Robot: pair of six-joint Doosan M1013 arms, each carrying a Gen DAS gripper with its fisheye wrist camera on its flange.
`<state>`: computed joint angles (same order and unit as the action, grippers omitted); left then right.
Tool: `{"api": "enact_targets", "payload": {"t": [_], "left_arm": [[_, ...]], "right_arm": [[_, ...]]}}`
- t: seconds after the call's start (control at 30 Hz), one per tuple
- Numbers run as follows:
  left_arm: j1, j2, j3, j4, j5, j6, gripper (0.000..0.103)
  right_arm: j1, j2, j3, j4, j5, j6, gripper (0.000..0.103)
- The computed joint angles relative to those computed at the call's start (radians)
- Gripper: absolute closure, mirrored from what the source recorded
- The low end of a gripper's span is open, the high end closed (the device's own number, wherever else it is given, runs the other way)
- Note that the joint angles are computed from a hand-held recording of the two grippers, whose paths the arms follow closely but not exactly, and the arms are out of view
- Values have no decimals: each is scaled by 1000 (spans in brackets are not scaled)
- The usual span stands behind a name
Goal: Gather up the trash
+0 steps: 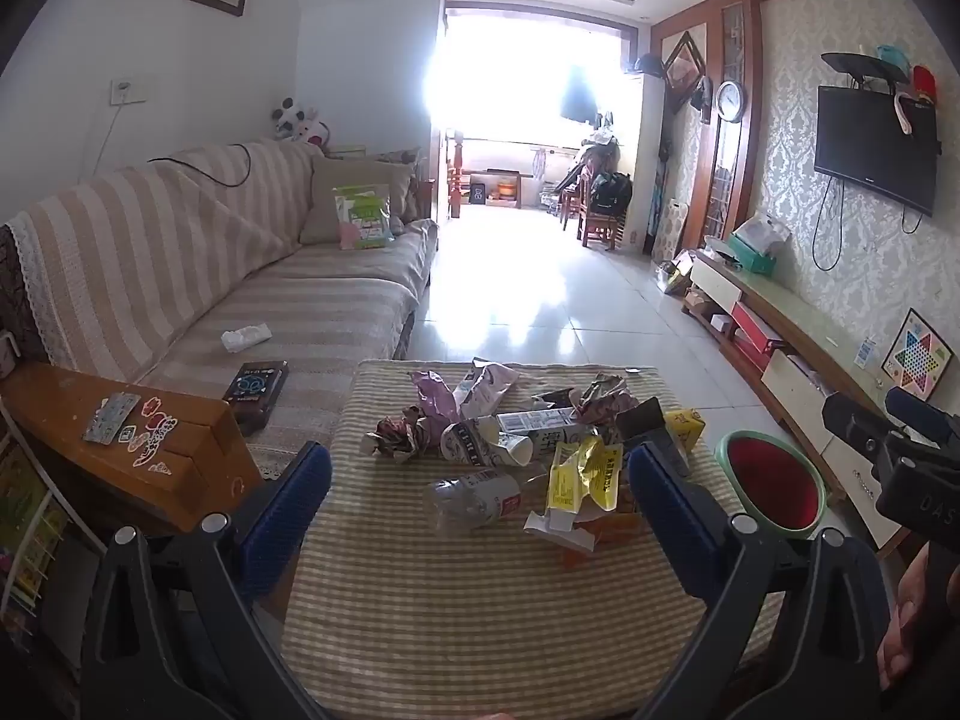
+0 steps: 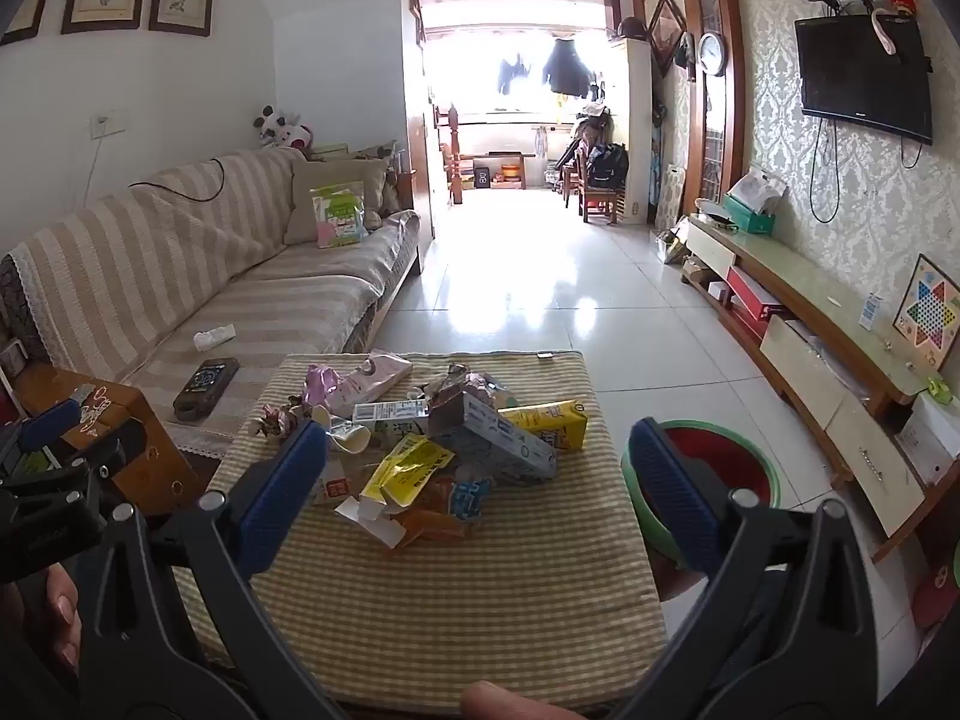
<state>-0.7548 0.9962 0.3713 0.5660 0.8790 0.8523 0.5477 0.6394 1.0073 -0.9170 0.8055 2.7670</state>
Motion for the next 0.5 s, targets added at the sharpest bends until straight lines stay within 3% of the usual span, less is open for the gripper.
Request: {"api": "enact_targets", "payload": {"t": [0.3,0.33,0.5], "left_arm": [[1,5,-14,-8,11,8,8],[-2,7,-20,-3,15,10,8],[-4,8,-29,-9,18,16,8]], "right_arm": [[7,8,-13,-38,39,23,3],[2,-8,11,-6,-13,5,3],[2,-2,7,-2,-14,2,3]]}}
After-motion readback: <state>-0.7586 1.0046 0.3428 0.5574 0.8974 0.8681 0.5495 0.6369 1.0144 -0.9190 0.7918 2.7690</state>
